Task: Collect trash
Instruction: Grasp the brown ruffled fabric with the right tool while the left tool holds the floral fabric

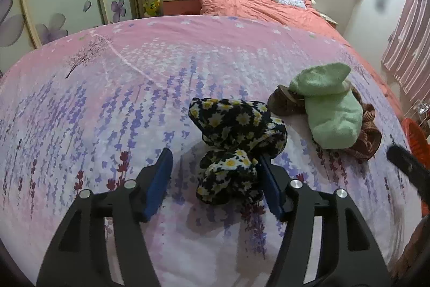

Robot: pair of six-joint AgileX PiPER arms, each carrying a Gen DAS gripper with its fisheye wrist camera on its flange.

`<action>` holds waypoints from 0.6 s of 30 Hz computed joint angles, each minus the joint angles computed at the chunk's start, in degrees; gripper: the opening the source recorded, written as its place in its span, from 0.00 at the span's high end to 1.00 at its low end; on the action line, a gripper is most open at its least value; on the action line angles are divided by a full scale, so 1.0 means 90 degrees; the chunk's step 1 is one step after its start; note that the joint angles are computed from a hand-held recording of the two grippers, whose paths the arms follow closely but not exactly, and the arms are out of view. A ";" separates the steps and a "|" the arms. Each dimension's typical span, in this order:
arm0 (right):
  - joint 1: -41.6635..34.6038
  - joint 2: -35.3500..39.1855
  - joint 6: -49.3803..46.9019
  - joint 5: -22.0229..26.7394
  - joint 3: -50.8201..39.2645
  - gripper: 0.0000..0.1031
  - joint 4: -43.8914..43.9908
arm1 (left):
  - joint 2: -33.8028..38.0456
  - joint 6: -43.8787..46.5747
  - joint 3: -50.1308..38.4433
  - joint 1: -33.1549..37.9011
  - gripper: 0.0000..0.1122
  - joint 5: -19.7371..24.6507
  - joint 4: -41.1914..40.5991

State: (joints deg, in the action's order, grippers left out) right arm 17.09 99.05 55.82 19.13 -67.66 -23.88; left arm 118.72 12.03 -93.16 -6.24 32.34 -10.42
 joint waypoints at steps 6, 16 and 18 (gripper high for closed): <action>-0.0016 0.0786 -0.0982 0.0482 -0.1000 0.87 0.0892 | 0.0005 -0.0007 0.0011 0.0001 0.45 -0.0013 0.0011; 0.0266 0.0039 0.1712 0.0985 -0.0037 0.93 -0.1977 | 0.0028 0.0086 0.0005 0.0020 0.44 -0.0022 -0.0122; 0.0423 -0.0160 0.2731 0.1461 0.0192 0.93 -0.3019 | 0.0027 0.0082 0.0008 0.0017 0.44 -0.0025 -0.0116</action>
